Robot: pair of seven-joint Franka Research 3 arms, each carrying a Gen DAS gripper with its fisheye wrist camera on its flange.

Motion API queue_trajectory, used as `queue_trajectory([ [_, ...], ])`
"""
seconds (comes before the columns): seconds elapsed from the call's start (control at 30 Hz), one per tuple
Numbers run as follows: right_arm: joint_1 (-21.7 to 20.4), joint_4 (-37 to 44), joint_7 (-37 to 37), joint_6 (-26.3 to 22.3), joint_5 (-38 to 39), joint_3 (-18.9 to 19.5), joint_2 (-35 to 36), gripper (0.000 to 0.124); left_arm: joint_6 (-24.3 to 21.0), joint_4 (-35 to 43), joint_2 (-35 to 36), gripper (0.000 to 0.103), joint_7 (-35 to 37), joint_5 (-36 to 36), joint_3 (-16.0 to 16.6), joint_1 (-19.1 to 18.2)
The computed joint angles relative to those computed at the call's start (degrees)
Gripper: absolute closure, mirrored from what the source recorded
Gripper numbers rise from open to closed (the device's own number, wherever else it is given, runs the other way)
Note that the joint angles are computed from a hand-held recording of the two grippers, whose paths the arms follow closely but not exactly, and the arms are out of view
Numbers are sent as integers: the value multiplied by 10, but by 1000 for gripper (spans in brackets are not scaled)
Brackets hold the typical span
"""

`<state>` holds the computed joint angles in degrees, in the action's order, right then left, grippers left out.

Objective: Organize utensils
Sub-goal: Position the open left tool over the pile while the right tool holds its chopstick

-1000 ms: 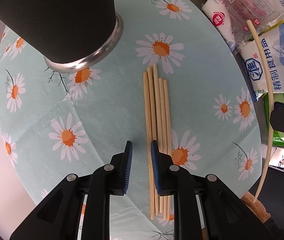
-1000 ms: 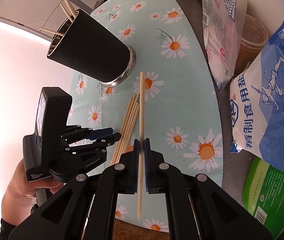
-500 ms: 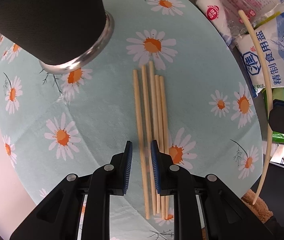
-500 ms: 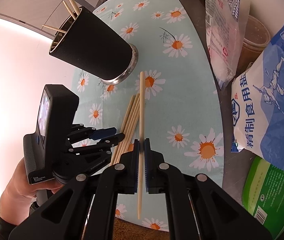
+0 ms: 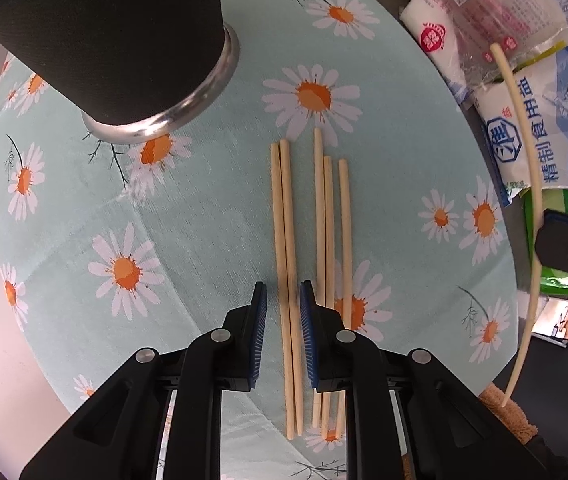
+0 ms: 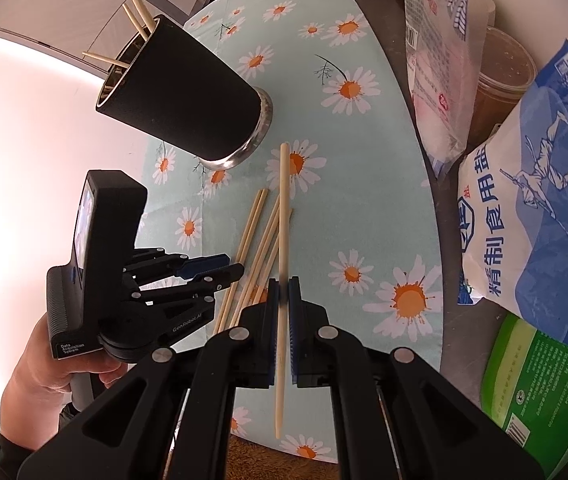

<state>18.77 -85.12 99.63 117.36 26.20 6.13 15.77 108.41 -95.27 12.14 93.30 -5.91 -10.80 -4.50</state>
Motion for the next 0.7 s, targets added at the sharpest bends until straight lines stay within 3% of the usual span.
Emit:
queue_trajectory([
  [0.7, 2, 4, -6, -3, 3, 2, 10, 118, -5, 12, 6, 89, 1, 5, 0, 2],
])
